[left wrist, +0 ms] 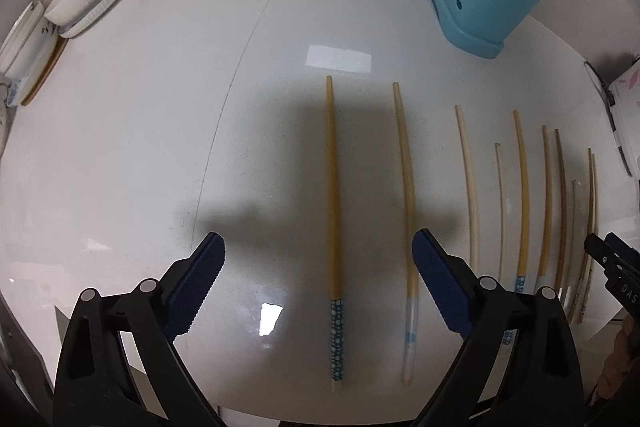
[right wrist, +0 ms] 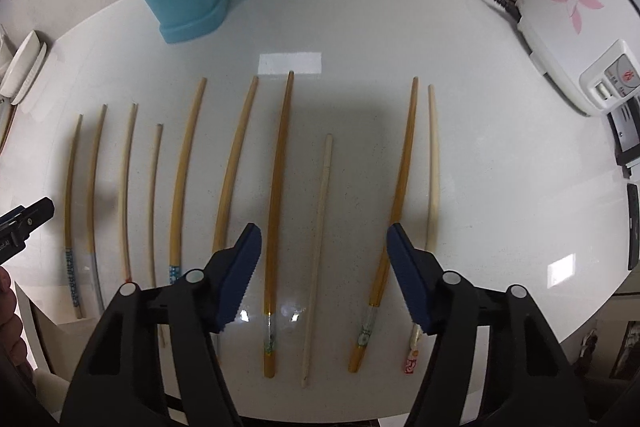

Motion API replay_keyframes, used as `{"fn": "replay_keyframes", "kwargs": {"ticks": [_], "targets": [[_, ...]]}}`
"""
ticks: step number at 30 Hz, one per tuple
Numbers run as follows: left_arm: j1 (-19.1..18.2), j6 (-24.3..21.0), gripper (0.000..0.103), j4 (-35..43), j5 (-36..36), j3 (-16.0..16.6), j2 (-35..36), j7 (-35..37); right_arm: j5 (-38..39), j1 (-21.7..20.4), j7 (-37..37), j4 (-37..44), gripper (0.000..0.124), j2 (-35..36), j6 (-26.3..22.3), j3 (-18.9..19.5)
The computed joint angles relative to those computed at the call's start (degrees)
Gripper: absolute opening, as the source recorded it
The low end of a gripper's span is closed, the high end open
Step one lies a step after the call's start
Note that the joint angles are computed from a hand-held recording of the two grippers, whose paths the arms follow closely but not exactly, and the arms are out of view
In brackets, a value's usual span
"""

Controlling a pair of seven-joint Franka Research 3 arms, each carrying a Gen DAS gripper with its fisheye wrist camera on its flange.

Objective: Organize utensils
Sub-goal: 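Grasp a blue-patterned chopstick with the left tool while the right tool grasps a plain chopstick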

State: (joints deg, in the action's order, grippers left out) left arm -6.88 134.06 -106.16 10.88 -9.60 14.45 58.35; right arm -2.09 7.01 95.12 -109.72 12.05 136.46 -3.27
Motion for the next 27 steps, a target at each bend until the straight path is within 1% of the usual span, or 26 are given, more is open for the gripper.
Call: {"fn": "replay_keyframes", "kwargs": {"ticks": [2,5,9,11,15,17,19,21,24,25,26,27], "targets": [[-0.2,-0.8,0.089,0.3,1.2,0.3,0.9,-0.1,-0.1,0.1,0.3,0.8,0.055,1.1,-1.0,0.0],[0.3,-0.9,0.087,0.3,0.4,0.2,1.7,0.6,0.0,0.2,-0.1,2.0,0.046,2.5,-3.1,0.0],[0.4,-1.4,0.085,0.5,0.3,0.2,2.6,1.0,0.4,0.3,0.0,3.8,0.04,4.2,-5.6,-0.2],[0.0,-1.6,0.083,0.6,1.6,0.6,2.9,0.1,0.5,0.3,0.1,4.4,0.034,4.8,-6.1,-0.3],[0.6,-1.7,0.079,0.9,0.4,0.2,3.6,1.5,0.0,0.5,0.3,5.7,0.028,5.9,-6.8,-0.5],[0.8,-1.7,0.075,1.5,-0.4,0.0,4.2,2.3,0.1,0.6,0.1,6.3,0.023,6.3,-7.3,-0.5],[0.8,-1.8,0.072,2.0,-0.7,-0.1,4.5,2.6,0.1,0.8,0.3,7.0,0.019,6.7,-7.9,-0.5],[0.7,-2.1,0.069,2.5,-0.5,-0.1,4.9,3.0,0.1,0.7,0.3,7.5,0.017,6.7,-8.7,-0.6],[0.2,-4.7,0.06,5.7,-0.9,-0.2,6.5,3.1,0.4,0.7,0.0,8.6,0.014,7.4,-9.6,-0.5],[0.2,-5.4,0.055,6.3,-1.1,-0.3,6.8,3.5,0.5,0.7,0.1,9.0,0.01,7.6,-10.0,-0.5],[-0.1,-6.9,0.049,7.5,-1.2,-0.4,7.0,3.6,0.5,0.7,0.3,9.4,0.005,7.9,-10.3,-0.6],[-0.4,-9.4,0.045,9.9,-1.4,-0.6,7.5,3.7,0.5,0.7,0.4,9.9,0.004,8.3,-10.6,-0.6]]}}
